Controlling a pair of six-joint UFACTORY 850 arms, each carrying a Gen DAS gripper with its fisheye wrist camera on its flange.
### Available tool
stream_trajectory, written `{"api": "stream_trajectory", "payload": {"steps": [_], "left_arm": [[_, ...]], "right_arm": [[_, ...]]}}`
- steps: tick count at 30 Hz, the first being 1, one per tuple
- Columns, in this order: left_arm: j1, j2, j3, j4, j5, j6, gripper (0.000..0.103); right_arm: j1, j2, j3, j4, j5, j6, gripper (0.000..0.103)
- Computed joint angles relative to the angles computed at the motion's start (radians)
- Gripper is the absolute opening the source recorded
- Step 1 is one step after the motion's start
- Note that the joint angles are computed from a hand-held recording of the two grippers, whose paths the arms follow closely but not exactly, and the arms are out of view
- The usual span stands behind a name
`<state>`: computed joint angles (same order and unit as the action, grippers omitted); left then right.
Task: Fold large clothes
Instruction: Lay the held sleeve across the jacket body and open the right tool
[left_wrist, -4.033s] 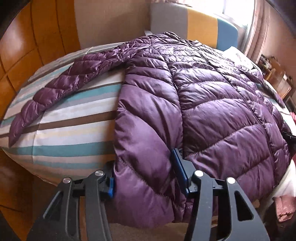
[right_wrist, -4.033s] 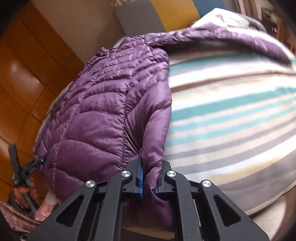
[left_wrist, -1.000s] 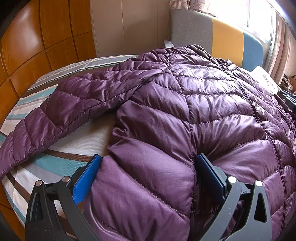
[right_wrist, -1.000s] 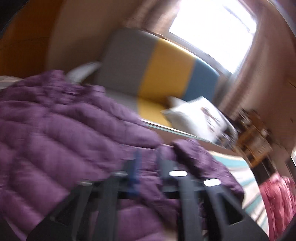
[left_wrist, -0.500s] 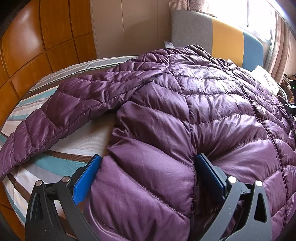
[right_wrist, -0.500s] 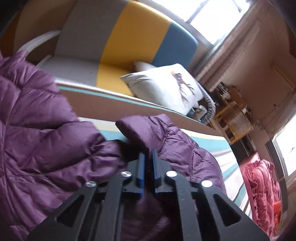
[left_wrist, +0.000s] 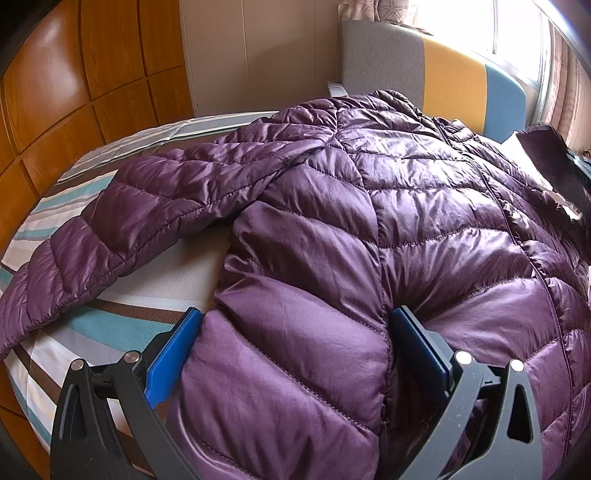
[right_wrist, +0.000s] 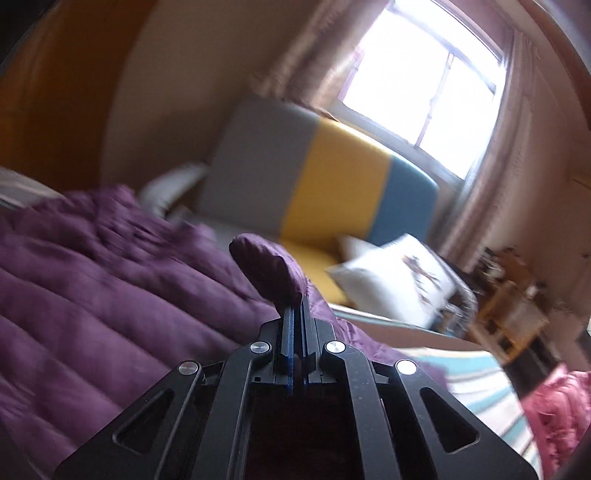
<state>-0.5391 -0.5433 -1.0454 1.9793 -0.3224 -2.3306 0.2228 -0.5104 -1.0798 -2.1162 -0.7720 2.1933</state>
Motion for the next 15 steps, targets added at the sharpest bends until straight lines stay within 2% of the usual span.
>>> {"api": "stream_trajectory", "payload": {"steps": [11, 14, 15], "left_arm": [[0.001, 0.001, 0.001, 0.008, 0.001, -0.009, 0.101], [0.001, 0.001, -0.001, 0.010, 0.002, -0.012, 0.101], [0.001, 0.001, -0.001, 0.011, 0.002, -0.013, 0.101]], "right_arm": [[0.144, -0.037, -0.036, -0.326, 0.149, 0.164, 0.003], [0.155, -0.060, -0.064, -0.440, 0.264, 0.200, 0.003], [0.152, -0.074, -0.091, -0.461, 0.352, 0.198, 0.003]]}}
